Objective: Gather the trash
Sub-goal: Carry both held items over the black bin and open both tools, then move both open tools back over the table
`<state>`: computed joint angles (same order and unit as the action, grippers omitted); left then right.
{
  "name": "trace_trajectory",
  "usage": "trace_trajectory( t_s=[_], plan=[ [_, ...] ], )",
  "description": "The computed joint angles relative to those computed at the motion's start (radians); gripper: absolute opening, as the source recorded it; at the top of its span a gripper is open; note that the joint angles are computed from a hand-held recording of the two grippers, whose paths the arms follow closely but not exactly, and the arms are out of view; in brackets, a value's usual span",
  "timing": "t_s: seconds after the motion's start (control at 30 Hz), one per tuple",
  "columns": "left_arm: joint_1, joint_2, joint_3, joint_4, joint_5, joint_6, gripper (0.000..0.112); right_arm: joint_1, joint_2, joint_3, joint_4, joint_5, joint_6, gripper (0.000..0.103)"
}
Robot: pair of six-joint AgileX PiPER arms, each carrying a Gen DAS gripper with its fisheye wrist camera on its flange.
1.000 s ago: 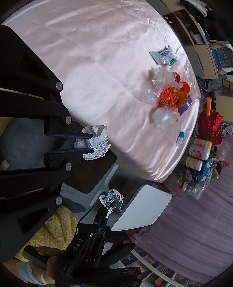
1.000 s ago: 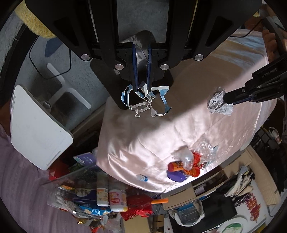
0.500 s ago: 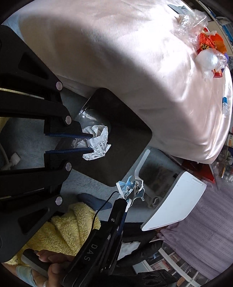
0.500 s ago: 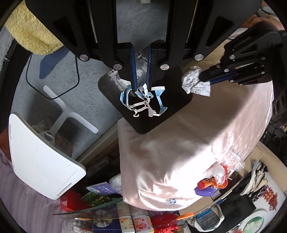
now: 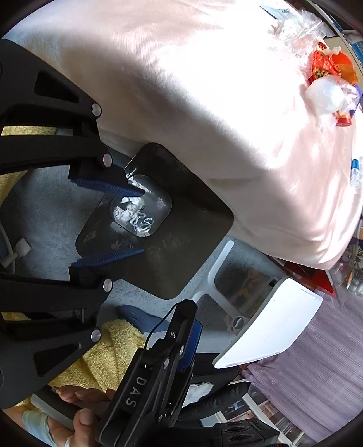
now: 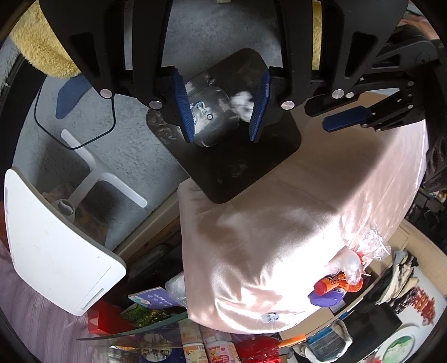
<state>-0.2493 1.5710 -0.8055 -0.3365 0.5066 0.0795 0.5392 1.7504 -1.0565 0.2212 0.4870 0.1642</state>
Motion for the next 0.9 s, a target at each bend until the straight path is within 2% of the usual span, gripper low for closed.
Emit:
trace_trajectory(
  t_s=[0.1,0.17,0.33,0.6,0.77,0.9],
  plan=[
    [0.003,-0.063,0.012,0.052,0.006,-0.042,0.056,0.015,-0.032,0.001,-0.082,-0.001,0.087,0.065],
    [0.007,-0.118,0.022,0.088,0.018,-0.070,0.062,0.026,-0.060,0.004,-0.141,-0.001,0.149,0.070],
    [0.031,-0.251,0.037,0.158,0.063,-0.120,0.071,0.058,-0.143,0.016,-0.234,-0.002,0.253,0.072],
    [0.190,-0.420,0.033,0.176,0.164,-0.061,0.076,0.125,-0.199,-0.054,-0.323,0.022,0.341,0.074],
    [0.315,-0.427,-0.008,0.162,0.189,-0.007,0.078,0.158,-0.142,-0.165,-0.315,0.045,0.318,0.075],
    [0.416,-0.374,-0.064,0.122,0.197,0.076,0.078,0.170,-0.049,-0.288,-0.261,0.057,0.240,0.075]
  ],
)
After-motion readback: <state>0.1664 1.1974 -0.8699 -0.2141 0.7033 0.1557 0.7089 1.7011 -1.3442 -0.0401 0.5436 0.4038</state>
